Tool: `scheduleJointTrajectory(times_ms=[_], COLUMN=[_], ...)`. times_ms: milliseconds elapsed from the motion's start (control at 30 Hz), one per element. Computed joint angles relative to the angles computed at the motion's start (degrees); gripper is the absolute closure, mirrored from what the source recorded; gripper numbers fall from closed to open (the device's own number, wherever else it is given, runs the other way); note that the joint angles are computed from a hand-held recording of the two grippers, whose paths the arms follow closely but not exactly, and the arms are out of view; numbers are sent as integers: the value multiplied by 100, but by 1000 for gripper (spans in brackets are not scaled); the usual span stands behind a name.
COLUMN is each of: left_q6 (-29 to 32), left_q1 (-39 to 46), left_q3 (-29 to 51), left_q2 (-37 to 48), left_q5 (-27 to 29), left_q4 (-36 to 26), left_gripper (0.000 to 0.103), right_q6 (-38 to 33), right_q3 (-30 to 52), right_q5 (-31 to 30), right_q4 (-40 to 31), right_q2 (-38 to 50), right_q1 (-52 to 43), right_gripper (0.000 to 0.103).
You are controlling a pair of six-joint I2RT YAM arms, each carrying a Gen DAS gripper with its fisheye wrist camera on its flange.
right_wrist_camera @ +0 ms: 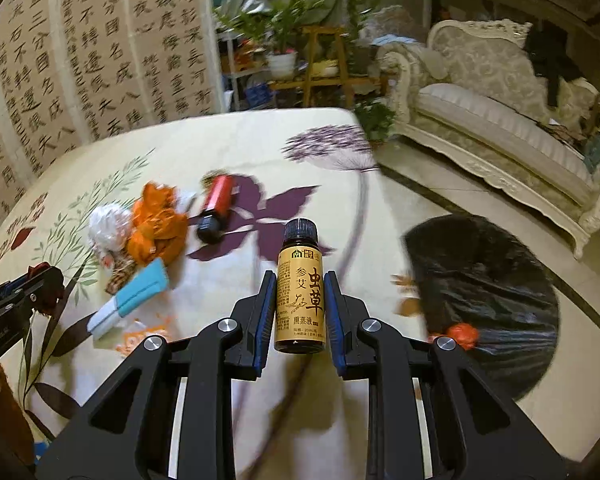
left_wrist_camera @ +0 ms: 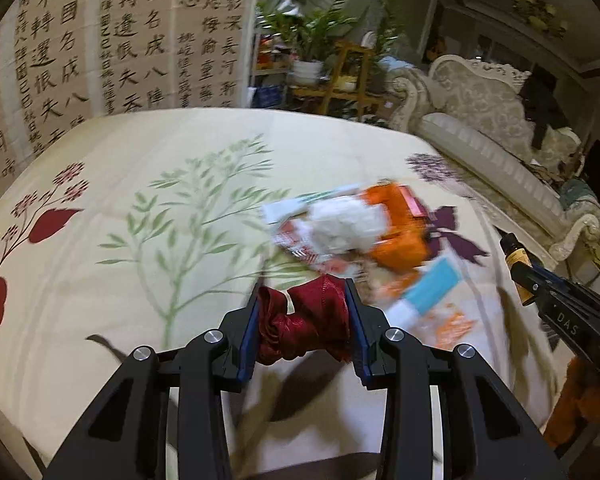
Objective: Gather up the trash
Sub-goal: 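Carry the red ribbon and gold bottle over the black bin with both grippers, then open both grippers to drop the ribbon and gold bottle into the bin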
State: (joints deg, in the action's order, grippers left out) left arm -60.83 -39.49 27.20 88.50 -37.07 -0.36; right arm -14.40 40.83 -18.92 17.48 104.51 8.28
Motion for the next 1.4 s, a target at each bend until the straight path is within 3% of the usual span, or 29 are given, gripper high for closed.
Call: scheduleJointTrajectory(times_ms=[267,567,967,1400], left_q6=[590,1350,1890,2385], left_q1=[-365,-527,-458,-390], left_q3=[1181,2944,5046,6860], left_q2=[865,2252,3730,4876], left_q5=[94,527,919,899], left_q4=[217,303,-322,-1151], left_gripper=[65,65,64,63], right_q6=[-56,-46,-19,136], right_q3=[77,639,1436,2213], right_q5=[-100,-160,-222,-218], right_q4=[177,151,76,-186], right_q2=[30,641,1453,2045], right_q1=[-1100,-1913,-2336,-2427], right_gripper=[80,80,79,79])
